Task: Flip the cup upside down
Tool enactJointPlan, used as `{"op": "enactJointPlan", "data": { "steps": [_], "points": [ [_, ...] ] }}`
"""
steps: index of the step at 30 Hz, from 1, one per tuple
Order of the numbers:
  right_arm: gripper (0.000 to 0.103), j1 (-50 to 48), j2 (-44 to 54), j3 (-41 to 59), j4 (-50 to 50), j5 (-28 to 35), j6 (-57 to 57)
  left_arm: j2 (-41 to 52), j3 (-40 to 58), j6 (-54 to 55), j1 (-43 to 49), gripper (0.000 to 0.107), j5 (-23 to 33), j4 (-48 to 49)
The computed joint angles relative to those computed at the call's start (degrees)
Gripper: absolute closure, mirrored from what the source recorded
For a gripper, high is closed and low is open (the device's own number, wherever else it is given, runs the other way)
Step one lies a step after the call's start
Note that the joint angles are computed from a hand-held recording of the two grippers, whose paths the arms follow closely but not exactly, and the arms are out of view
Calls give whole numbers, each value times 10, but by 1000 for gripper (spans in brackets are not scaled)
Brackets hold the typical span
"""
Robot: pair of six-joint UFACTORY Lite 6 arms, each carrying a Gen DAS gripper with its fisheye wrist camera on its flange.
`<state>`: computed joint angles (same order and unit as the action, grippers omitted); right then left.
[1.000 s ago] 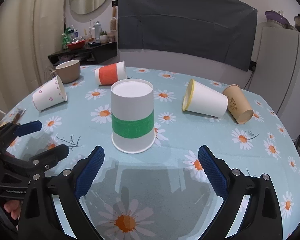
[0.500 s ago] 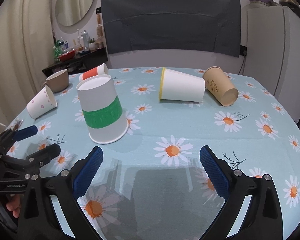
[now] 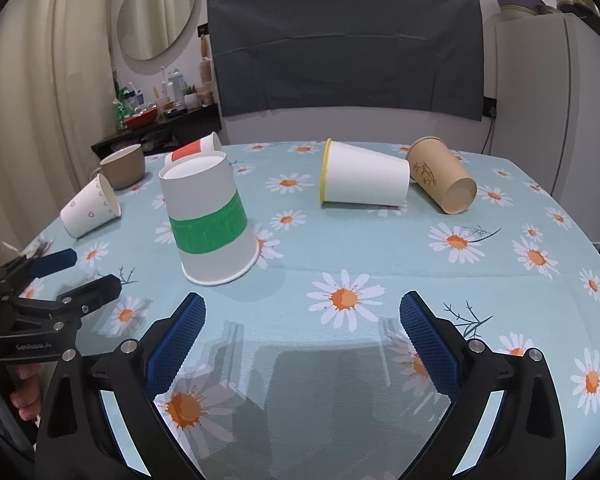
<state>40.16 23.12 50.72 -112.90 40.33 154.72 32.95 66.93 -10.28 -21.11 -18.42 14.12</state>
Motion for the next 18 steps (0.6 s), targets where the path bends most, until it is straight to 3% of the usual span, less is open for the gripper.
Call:
{"op": "enactJointPlan", "data": {
  "steps": [18],
  "points": [
    [9, -8, -1, -5, -17, -4, 21, -9, -18, -5, 1, 10, -24, 11]
  ]
}}
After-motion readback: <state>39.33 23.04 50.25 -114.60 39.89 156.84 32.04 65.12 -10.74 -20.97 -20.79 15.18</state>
